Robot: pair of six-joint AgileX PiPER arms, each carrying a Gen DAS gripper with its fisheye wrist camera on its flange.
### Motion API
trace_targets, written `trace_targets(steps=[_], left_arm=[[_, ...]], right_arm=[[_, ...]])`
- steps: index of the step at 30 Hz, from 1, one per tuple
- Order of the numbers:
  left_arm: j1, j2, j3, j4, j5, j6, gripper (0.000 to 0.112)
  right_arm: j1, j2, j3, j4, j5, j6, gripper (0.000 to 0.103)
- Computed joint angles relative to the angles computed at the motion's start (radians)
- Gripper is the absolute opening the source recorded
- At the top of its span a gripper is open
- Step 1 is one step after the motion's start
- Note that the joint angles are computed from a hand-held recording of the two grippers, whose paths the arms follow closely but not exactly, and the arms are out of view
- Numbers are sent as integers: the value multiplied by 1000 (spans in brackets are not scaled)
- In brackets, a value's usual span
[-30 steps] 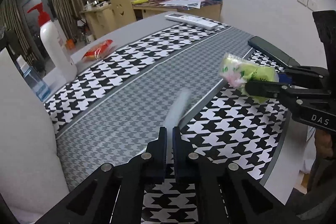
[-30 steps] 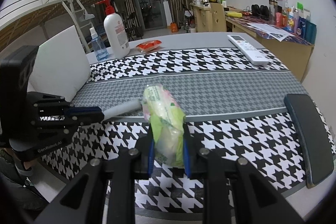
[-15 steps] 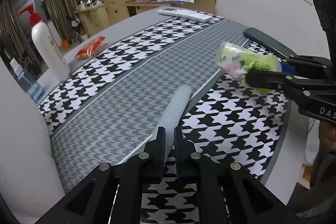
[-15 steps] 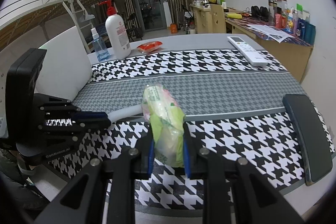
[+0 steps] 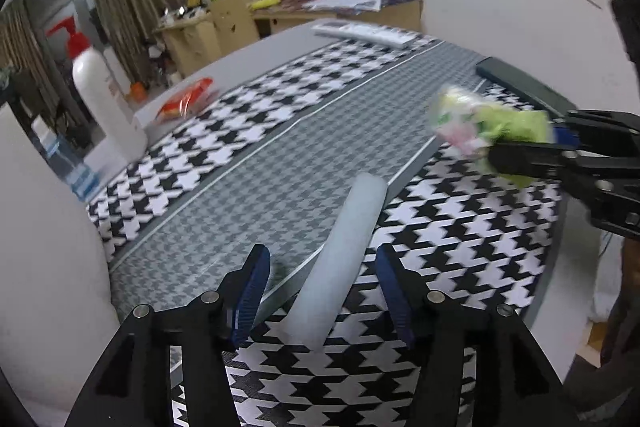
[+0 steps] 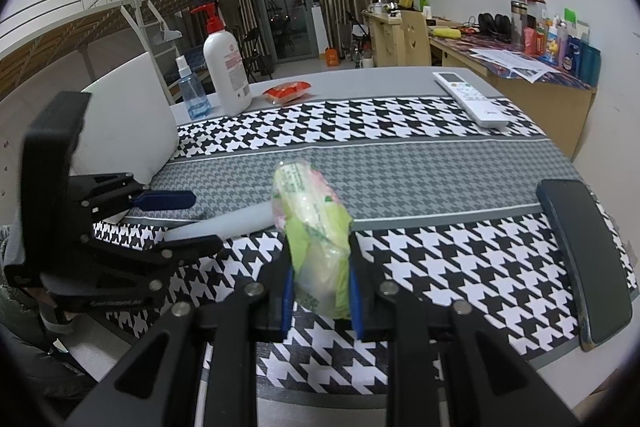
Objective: Organize soft objects
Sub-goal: 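Lift the snack bag with the right tool while the left tool lifts the foam tube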
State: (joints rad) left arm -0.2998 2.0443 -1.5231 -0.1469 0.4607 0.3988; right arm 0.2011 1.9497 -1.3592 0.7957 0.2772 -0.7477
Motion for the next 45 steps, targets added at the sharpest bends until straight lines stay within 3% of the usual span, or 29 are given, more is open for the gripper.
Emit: trace_targets(steps=[4, 12, 20, 38, 45], left_arm=[[20, 12, -20, -96, 41, 93, 29], [18, -10, 3, -103, 22, 99, 13], [29, -116, 110, -127, -77, 85, 13], [78, -294, 259, -263, -174, 186, 14], [98, -338, 295, -339, -199, 246, 14]], right_arm=[[0, 1, 0, 2, -1, 1, 26], [5, -6, 6, -1, -10, 4, 26], [21, -29, 20, -3, -35, 6, 26], [86, -71, 23, -24, -87, 17, 26], [108, -79, 4, -139, -97, 137, 26]])
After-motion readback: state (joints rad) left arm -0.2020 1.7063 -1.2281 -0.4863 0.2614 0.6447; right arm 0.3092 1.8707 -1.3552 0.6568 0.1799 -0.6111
